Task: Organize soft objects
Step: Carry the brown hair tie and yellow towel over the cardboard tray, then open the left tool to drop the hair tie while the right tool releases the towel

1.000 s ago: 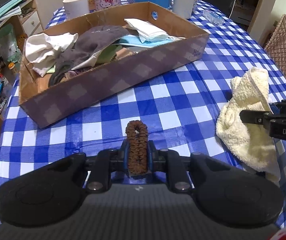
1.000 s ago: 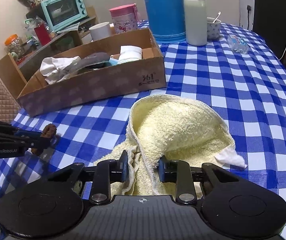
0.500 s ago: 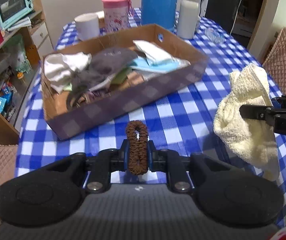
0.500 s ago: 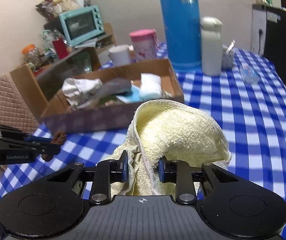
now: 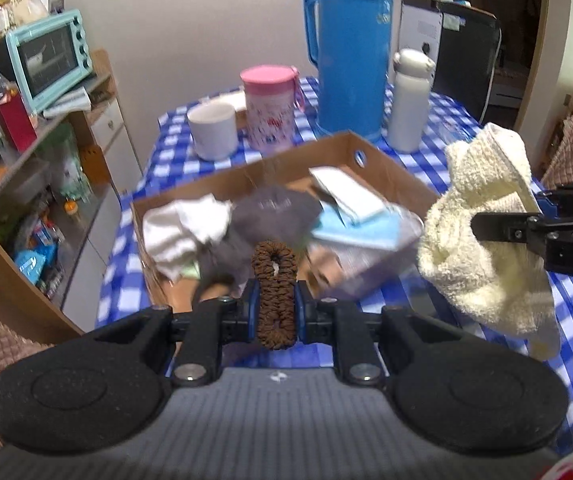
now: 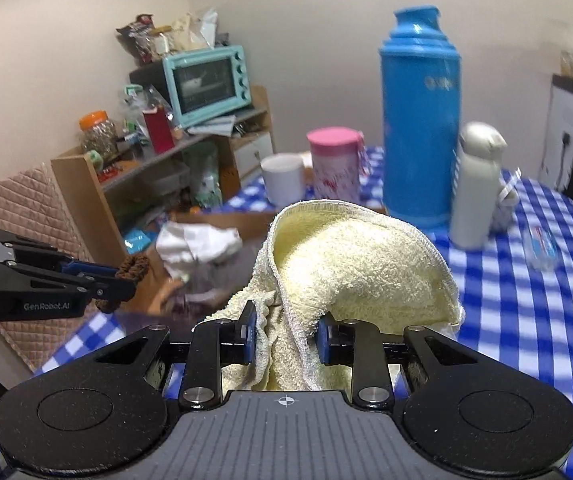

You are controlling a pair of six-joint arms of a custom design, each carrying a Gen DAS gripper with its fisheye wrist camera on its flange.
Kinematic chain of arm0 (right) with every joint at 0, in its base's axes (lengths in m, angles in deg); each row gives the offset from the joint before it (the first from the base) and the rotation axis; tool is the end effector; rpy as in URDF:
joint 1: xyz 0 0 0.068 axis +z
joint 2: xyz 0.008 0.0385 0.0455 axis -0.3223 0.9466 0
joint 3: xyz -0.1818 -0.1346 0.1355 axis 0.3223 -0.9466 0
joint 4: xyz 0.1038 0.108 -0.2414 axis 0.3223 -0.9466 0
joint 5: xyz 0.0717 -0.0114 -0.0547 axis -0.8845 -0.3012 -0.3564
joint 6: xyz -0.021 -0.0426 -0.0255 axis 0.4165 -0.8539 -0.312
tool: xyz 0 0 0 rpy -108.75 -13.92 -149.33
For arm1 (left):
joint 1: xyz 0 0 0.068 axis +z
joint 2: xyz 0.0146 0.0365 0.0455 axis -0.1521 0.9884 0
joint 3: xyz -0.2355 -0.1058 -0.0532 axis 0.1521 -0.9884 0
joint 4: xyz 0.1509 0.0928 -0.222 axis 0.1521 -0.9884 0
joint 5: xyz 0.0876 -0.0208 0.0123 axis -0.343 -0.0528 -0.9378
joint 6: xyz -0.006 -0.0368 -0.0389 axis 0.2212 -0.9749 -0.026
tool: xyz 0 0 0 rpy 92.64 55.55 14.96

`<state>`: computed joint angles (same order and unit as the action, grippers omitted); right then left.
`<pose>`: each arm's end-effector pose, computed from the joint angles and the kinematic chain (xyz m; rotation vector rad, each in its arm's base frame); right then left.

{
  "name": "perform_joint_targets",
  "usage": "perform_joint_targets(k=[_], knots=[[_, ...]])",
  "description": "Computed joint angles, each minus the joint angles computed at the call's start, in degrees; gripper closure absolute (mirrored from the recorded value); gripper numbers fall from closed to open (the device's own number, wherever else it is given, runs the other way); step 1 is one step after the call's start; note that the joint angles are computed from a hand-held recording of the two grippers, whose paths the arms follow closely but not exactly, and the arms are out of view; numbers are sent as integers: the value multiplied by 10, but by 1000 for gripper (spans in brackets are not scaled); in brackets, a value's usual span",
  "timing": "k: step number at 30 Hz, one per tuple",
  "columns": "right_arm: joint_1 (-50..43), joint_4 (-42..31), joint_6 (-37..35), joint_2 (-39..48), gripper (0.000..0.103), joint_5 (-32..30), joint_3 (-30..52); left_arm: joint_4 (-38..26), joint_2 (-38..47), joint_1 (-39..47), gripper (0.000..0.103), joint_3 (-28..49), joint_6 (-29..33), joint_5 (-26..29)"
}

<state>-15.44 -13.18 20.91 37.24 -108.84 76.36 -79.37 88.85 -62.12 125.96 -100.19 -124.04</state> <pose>0.2586 0.0372 0.1787 -0.6885 2.1017 0.6535 0.1805 -0.2058 0.1923 -0.0377 2.3425 0.0947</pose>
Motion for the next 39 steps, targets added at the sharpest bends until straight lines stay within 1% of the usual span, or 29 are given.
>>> perform_joint_targets(k=[5, 13, 18, 21, 27, 31, 33, 35, 39], knots=[[38, 57, 32, 65, 74, 14, 52, 33, 1, 52, 87, 9, 63, 7], [88, 146, 65, 174, 74, 46, 140, 88, 31, 131, 87, 31, 148, 40], [116, 212, 96, 242, 74, 84, 170, 120, 58, 165, 87, 41, 180, 58], [133, 236, 113, 285, 74, 108, 182, 136, 81, 183, 87, 45, 191, 74], [155, 233, 127, 360, 74, 127, 214, 161, 134, 210, 87, 53, 191, 110], [159, 217, 141, 402, 74, 116, 243, 173, 159, 226, 87, 54, 186, 133], [157, 198, 150, 419, 74, 90, 261, 180, 171, 232, 87, 55, 188, 140], [159, 179, 146, 433, 74, 75, 277, 184, 180, 237, 87, 57, 190, 147], [164, 127, 128, 460, 74, 91, 311, 189, 199, 245, 87, 66, 195, 157]])
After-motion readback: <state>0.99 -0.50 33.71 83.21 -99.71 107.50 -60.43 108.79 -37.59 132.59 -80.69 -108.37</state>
